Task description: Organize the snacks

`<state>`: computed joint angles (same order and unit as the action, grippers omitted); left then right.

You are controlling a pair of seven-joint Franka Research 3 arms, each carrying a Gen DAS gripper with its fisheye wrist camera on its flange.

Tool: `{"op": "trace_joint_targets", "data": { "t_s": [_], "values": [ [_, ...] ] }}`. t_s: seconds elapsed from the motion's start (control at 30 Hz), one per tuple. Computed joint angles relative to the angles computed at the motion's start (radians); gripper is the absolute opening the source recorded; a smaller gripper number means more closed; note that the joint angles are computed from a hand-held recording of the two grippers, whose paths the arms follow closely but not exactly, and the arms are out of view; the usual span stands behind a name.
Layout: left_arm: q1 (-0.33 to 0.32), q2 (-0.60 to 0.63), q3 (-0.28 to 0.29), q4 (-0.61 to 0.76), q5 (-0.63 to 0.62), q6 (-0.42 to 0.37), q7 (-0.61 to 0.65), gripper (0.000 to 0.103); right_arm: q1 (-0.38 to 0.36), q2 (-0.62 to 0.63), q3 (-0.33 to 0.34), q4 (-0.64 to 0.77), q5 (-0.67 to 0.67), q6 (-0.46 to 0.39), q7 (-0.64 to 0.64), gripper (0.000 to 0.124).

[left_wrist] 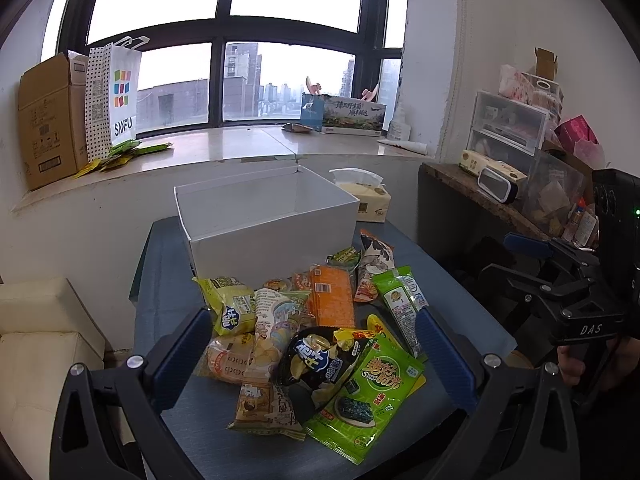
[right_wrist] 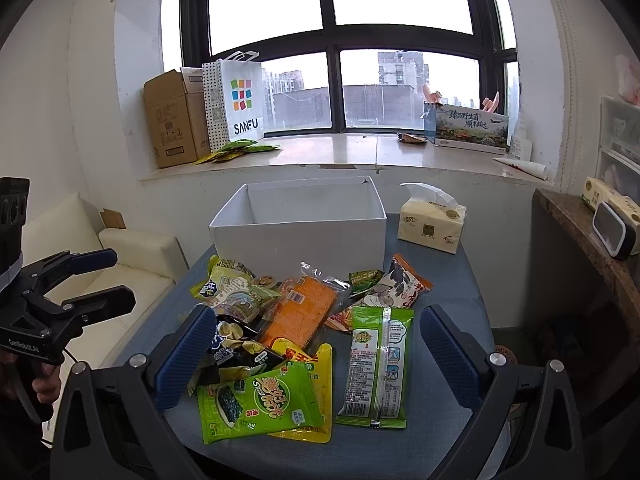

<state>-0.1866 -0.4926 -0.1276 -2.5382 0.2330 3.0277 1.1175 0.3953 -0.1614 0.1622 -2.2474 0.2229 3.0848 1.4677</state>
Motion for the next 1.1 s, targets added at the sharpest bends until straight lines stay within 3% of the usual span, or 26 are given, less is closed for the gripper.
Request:
{"op": "trace_joint_targets", "data": {
  "t_s": [1.1],
  "values": [
    [0.007, -0.006, -0.008, 0.003, 0.017, -0.012, -0.003, 0.103, 0.001, 0.006, 0.004, 0.001, -0.014, 0.002, 0.006, 0.103]
  ]
}}
